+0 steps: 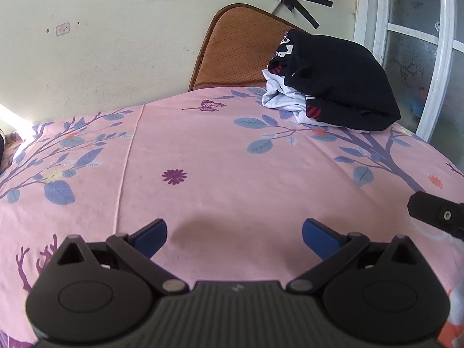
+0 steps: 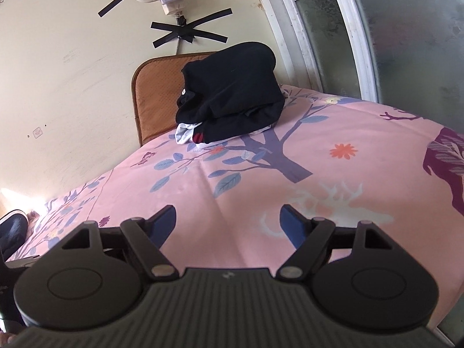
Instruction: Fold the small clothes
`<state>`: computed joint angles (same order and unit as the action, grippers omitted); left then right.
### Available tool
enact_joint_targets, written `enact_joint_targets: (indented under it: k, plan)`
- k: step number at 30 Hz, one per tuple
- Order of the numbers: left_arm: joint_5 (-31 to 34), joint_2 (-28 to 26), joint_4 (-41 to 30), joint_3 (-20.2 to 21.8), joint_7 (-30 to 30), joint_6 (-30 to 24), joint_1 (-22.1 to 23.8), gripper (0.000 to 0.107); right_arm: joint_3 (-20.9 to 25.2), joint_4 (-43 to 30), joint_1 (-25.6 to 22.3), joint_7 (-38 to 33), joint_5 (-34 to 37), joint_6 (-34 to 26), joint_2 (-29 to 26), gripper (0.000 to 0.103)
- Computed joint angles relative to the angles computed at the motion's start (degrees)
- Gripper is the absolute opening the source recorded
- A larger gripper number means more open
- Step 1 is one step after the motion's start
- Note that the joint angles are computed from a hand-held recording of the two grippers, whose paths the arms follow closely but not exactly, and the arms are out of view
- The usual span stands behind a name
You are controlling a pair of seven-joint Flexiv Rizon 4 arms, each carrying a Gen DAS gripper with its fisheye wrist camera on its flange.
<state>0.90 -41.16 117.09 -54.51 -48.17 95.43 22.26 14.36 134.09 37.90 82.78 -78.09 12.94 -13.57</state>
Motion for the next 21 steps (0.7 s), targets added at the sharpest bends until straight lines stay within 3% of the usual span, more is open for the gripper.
enact_joint_targets:
  k: [7, 11, 16, 21]
  plan:
    - [1.83, -0.25, 0.37, -0.52, 1.04, 1.57, 0.57, 0.103, -0.25, -0.45, -0.17, -0.46, -0.31, 0.11, -0.12, 0.081]
    - [7.23, -1.95, 1.68, -1.98, 1.56, 9.05, 1.96, 0.103, -0.25, -0.41, -0.17, -0.58, -0.82, -0.17, 0.0, 0.081]
    - [12.44, -2.62, 1.61, -3.33, -1.81, 13.21, 3.51, 0.103, -0.2, -0.38, -0.15, -0.46, -0.75, -0.79, 0.04, 0.082]
    - [13.26, -2.57, 0.96, -6.98, -4.63, 8.18, 6.43, 0.103, -0.15, 0.04, -0.36, 0.37, -0.98, -0.64, 0.31, 0.082]
